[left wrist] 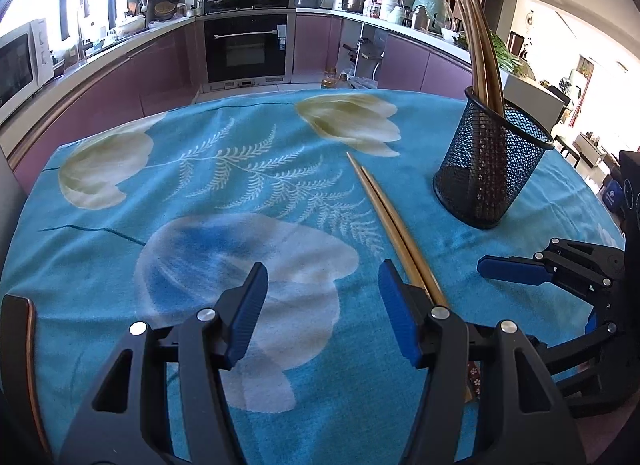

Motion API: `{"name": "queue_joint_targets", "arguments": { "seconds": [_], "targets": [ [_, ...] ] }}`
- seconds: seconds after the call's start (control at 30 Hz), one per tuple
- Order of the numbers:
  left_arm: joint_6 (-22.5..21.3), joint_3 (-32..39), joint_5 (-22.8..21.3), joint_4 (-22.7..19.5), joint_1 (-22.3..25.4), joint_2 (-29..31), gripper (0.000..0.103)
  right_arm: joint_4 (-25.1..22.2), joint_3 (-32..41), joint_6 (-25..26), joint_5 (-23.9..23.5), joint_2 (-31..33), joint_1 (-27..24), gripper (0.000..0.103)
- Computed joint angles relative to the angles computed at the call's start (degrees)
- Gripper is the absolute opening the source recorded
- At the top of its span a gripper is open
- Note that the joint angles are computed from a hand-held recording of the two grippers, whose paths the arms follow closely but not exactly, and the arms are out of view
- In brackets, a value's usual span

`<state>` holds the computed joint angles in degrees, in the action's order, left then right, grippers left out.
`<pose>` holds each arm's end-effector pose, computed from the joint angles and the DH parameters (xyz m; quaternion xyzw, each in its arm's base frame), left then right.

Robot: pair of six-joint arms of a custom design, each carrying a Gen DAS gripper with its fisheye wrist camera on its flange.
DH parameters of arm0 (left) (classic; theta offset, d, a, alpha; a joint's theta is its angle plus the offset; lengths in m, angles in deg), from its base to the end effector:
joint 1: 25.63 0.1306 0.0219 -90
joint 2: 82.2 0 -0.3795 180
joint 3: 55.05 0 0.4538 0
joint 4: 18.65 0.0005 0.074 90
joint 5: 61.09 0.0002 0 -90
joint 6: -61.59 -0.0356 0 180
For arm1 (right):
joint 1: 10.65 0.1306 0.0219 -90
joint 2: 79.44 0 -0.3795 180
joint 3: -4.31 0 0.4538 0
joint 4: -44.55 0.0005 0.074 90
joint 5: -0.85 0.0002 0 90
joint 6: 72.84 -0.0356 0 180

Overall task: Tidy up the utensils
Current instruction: 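Move both open tools over the last two chopsticks on the cloth, then close the right tool on a red-patterned chopstick while the left tool grasps the other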

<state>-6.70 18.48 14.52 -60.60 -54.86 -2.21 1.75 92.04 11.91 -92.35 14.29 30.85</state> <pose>0.4218 -0.2265 0.3720 0.0165 0.9284 -0.0458 0.3683 0.4259 0.3787 0.3793 -0.3004 0.8862 0.1635 0.3125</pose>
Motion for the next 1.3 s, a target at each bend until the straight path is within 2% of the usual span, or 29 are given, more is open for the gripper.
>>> {"name": "queue_joint_targets", "arguments": {
  "seconds": [0.07,0.47,0.6,0.7,0.83,0.93,0.97,1.1,1.2,1.23,1.3],
  "targets": [
    [-0.3,0.3,0.3,0.0,-0.1,0.3,0.057,-0.7,-0.1,-0.4,-0.8,-0.3,-0.6,0.048],
    [-4.5,2.9,6.6,0.1,-1.0,3.9,0.055,-1.2,-0.2,-1.5,-2.2,-0.4,-2.4,0.041],
    [-4.6,4.4,6.9,-1.3,-1.1,5.7,0.044,-1.2,0.0,-1.6,-2.6,-0.2,-2.5,0.041],
    [-4.6,4.7,7.1,-1.4,-1.2,6.3,0.041,-1.2,0.0,-1.6,-2.6,-0.1,-2.6,0.041],
    [-3.8,4.9,7.1,-2.1,-1.4,6.3,0.025,-1.1,0.2,-1.3,-2.6,0.0,-2.7,0.040],
    [-1.8,4.3,9.1,-2.6,-1.0,5.5,0.012,-1.0,0.4,-1.4,-2.7,0.3,-2.8,0.037],
    [-1.1,3.9,9.3,-2.7,-0.9,5.2,0.011,-1.0,0.5,-1.4,-2.8,0.3,-2.8,0.036],
    [0.9,2.6,9.1,-2.8,-1.4,3.9,0.010,-1.1,1.1,-1.1,-2.8,0.8,-2.8,0.033],
    [0.9,2.3,9.4,-2.9,-1.8,3.3,0.013,-1.2,1.6,-1.2,-2.9,1.3,-2.8,0.031],
    [0.8,2.3,9.5,-2.7,-1.8,3.2,0.025,-1.2,1.8,-1.2,-2.9,1.4,-2.8,0.031],
    [0.0,2.8,8.2,-2.7,-1.9,3.6,0.036,-1.3,2.1,-1.3,-3.0,1.7,-2.7,0.031]
  ]
}}
